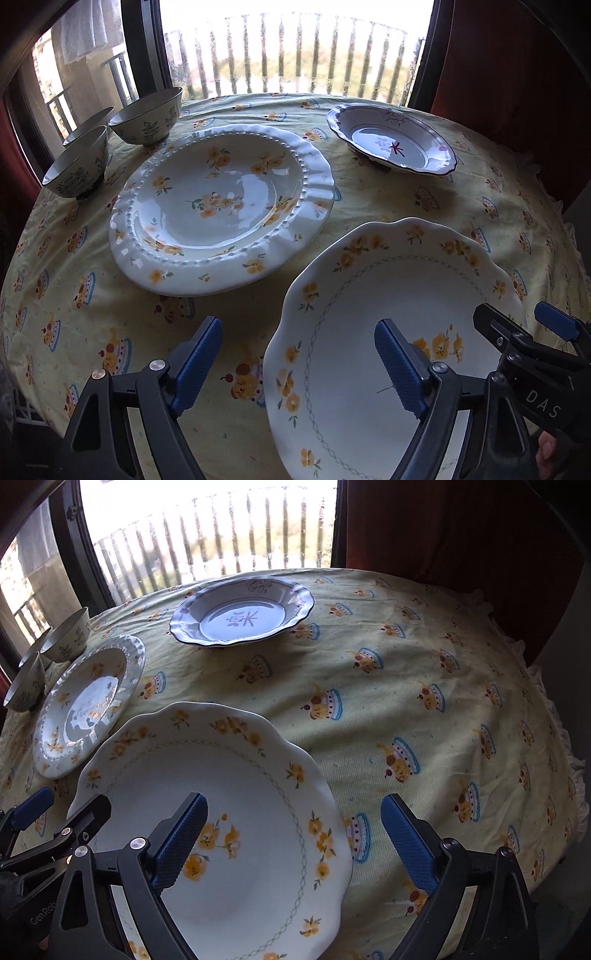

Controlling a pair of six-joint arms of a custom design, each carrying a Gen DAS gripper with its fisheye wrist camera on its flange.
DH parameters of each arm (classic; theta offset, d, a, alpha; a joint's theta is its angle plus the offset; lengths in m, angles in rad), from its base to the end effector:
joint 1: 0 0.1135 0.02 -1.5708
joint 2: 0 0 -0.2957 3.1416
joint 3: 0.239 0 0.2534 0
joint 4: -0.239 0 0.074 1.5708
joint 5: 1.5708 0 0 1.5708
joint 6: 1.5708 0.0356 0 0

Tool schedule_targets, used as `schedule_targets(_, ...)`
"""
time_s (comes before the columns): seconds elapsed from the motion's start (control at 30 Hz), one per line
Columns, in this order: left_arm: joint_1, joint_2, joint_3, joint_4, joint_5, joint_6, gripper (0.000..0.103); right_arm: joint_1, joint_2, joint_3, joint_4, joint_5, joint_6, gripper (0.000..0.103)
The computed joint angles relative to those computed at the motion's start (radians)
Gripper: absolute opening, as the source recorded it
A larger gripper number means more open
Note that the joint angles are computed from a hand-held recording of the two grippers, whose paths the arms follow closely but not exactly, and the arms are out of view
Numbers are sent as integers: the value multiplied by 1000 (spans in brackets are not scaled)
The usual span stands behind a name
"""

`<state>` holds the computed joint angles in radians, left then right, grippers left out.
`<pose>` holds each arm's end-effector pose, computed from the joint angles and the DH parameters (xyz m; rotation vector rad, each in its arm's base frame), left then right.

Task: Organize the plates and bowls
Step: 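Close both grippers on the rim of the large flat plate, then lift and carry the large flat plate toward the bowls with both grippers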

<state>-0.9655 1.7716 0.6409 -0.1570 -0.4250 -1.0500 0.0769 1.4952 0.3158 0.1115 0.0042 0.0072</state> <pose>0.1645 -0.2119 0.1039 -0.1922 2.6288 -0.0141 0.1993 0.0152 0.1076 -0.0905 2.6373 0.0230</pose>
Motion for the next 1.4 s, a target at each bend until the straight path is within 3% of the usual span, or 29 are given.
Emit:
schedule_targets(0.27,-2,87,56,-11,61,-3,66,-45,112,26,7,-75,-84,82)
schedule_targets(0.67,0,80,79,-54,68,1,65,-40,163,74,-62,-95,-69,75)
schedule_targets(0.87,28,-28,43,-58,83,50,66,-11,61,66,-109,-47,-33,75)
schedule_targets(1.13,96,-206,-82,-47,85,136,66,177,-84,77,-196,57,122,74)
schedule_targets(1.4,267,-478,-254,-72,122,320,66,513,-72,152,-278,219,432,74)
